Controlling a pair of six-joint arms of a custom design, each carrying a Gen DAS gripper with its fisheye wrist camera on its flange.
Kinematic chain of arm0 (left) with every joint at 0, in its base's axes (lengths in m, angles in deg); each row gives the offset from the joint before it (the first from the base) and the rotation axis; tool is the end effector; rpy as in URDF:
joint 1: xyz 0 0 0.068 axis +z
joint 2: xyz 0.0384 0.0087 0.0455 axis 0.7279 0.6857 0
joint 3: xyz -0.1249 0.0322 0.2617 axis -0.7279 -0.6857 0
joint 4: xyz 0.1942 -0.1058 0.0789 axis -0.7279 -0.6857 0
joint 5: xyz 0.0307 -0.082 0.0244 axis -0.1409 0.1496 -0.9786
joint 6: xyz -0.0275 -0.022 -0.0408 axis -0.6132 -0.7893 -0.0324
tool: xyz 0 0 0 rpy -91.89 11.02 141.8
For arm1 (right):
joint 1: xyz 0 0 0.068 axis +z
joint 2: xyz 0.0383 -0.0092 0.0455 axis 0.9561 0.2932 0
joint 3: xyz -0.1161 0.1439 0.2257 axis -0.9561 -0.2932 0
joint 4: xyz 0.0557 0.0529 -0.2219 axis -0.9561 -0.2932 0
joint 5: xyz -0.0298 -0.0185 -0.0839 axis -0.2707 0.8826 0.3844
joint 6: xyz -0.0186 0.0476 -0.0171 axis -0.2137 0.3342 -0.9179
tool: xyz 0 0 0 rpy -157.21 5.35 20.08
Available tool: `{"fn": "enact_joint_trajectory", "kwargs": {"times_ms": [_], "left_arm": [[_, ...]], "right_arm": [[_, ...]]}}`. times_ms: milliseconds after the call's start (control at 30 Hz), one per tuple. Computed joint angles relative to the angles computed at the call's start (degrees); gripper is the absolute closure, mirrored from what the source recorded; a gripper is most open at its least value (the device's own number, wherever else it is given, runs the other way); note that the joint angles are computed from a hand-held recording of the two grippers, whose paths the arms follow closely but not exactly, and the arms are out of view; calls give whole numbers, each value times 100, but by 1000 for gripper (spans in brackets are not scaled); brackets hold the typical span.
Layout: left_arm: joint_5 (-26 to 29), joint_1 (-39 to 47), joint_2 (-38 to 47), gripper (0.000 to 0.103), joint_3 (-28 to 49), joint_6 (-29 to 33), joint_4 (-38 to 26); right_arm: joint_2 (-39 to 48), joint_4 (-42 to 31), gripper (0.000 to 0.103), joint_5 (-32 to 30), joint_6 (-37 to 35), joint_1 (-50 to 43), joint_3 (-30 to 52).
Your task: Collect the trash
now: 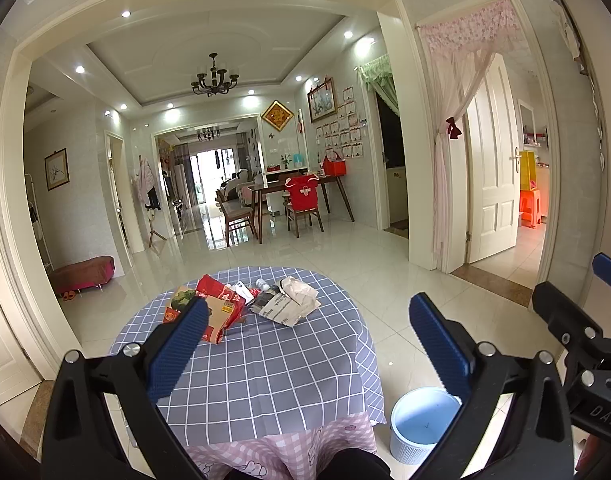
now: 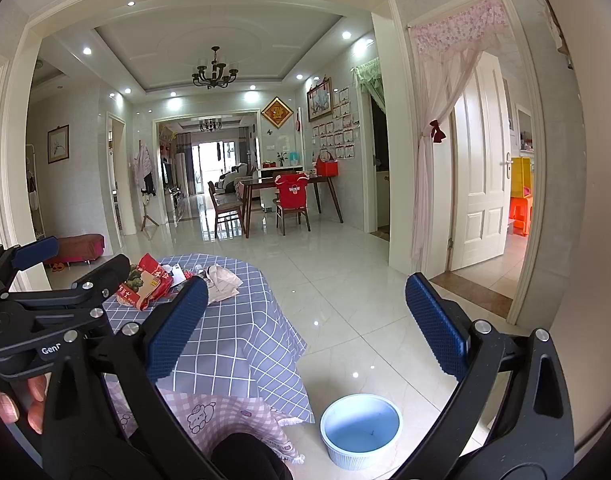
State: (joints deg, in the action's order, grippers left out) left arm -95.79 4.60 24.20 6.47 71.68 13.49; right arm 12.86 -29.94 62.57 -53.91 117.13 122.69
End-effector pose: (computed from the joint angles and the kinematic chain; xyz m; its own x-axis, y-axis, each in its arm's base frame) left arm 0.2703 -0.2320 0.3780 -0.1692 0.2534 -0.9525 0.4800 0.8652 0.1449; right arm 0.1640 0.1131 0.3679 -0.1375 0.1598 -0.9775 0.4761 0.8761 0.0763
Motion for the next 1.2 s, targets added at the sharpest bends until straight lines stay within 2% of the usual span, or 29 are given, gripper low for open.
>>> {"fn": "enact_joint_trajectory", "kwargs": {"times_ms": [100,133,1200], "left_arm": [[6,6,-13,4,-1,2,-19],[-11,-1,7,4,7,-6,-10],[-18,-7,17,4,33,16,-49]], "right_arm": [[-13,-45,6,19,44,30,-7],[254,338,6,-57,-89,-44,-2],[214,190,6,-102,-56,-70,72]]}}
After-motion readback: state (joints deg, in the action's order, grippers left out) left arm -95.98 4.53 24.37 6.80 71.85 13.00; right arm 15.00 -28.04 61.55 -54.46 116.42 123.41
